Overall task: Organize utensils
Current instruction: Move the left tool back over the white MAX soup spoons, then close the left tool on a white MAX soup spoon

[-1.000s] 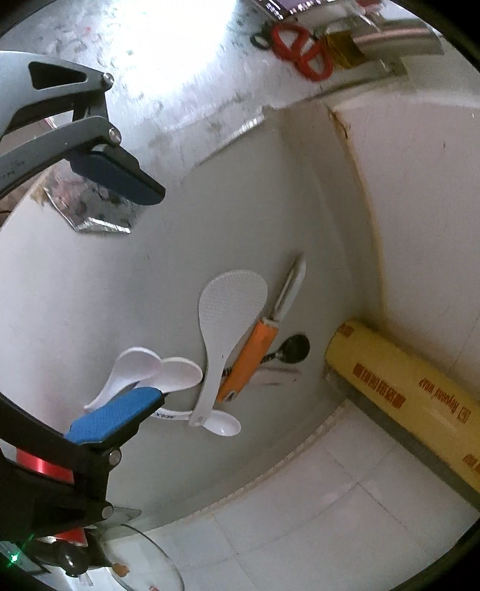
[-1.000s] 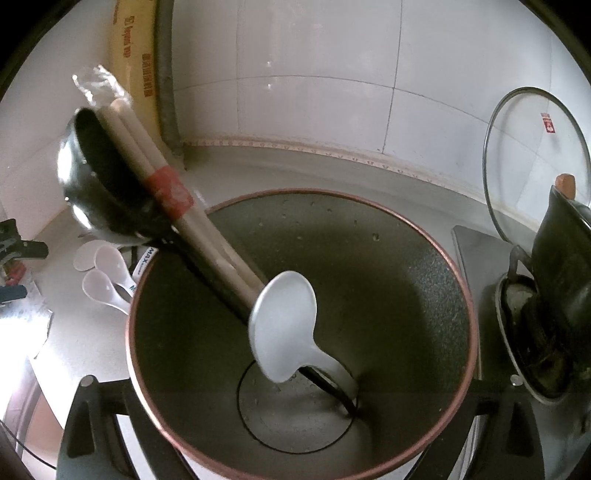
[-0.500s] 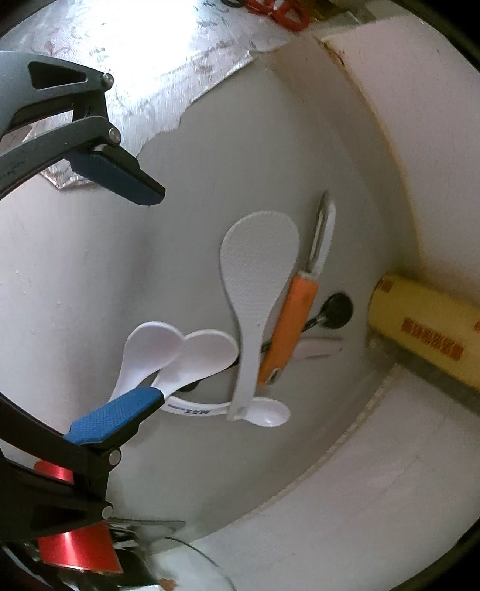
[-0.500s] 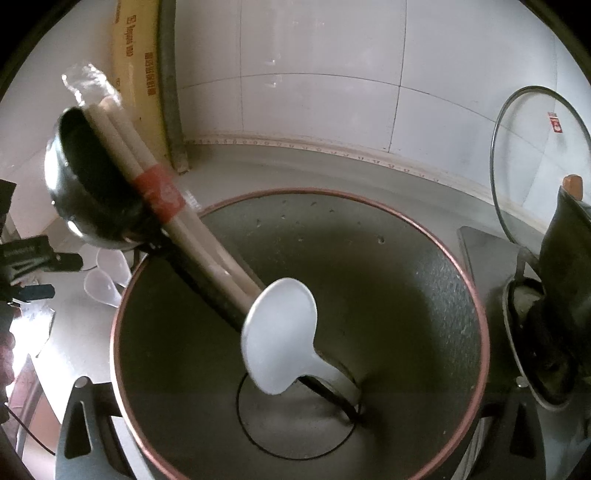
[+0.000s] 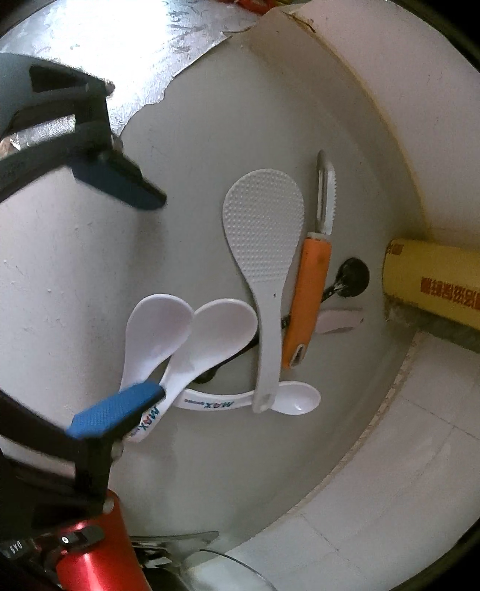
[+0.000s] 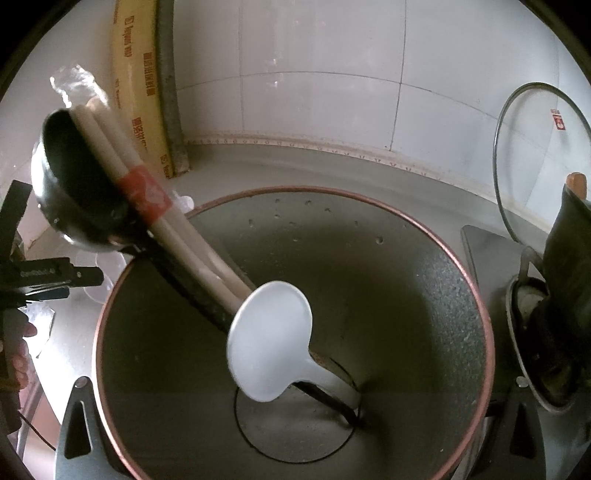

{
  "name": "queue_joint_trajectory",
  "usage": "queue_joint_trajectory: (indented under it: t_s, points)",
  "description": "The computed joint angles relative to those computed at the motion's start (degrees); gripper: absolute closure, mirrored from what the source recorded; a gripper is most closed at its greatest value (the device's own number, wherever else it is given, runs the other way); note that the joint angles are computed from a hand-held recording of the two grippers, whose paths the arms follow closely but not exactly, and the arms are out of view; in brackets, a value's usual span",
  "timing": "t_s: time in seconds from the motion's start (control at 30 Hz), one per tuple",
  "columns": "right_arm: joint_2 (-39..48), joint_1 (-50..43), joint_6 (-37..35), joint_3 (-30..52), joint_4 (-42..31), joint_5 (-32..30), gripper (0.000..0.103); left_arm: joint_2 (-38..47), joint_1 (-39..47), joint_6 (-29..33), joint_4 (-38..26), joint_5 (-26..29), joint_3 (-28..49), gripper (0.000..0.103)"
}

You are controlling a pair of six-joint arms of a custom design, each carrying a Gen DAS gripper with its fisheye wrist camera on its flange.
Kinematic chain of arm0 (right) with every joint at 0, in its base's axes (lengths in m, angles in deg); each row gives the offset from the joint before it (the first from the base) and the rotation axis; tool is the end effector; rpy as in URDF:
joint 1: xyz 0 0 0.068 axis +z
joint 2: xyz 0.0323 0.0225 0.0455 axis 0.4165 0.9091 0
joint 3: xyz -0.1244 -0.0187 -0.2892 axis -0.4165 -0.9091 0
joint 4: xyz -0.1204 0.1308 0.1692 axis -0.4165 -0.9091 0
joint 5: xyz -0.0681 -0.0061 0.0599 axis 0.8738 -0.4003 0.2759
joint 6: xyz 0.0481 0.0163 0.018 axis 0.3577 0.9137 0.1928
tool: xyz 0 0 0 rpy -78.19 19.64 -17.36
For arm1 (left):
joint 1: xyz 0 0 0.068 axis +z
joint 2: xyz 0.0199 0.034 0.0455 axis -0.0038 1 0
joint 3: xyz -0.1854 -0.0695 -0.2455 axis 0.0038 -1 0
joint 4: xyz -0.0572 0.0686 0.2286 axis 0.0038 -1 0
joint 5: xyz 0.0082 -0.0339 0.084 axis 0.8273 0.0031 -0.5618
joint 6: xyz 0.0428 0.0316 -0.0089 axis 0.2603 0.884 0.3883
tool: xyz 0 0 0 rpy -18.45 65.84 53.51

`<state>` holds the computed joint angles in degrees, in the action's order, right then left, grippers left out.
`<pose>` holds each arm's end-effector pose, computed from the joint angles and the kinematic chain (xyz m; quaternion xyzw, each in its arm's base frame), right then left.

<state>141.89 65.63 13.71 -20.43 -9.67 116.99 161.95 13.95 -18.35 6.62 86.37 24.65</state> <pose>0.1454 0.0971 0.2017 0.1414 0.9149 -0.0859 0.3681 0.3383 0.0702 0.1723 0.1276 0.9609 -0.1522 0.1928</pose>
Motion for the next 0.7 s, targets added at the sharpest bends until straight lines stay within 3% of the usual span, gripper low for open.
queue_joint_trajectory:
  t_s: [0.1, 0.3, 0.53, 0.7]
  points:
    - [0.0, -0.2, 0.0, -0.2, 0.1, 0.0, 0.0, -0.4, -0.5, 0.2, 1.7, -0.9, -0.8, 0.043]
    - [0.5, 1.2, 2.4, 0.2, -1.2, 0.6, 0.0, 0.0, 0.6, 2.1, -0.6, 3.1, -0.2, 0.047]
    - [1.0, 2.1, 3.0, 0.5, -1.4, 1.0, 0.0, -0.1, 0.8, 2.1, -0.6, 3.5, -0.3, 0.048]
    - [1.2, 2.3, 3.6, 0.8, -2.4, 1.0, 0.0, -0.6, 0.8, 2.5, 1.2, 3.2, -1.5, 0.063]
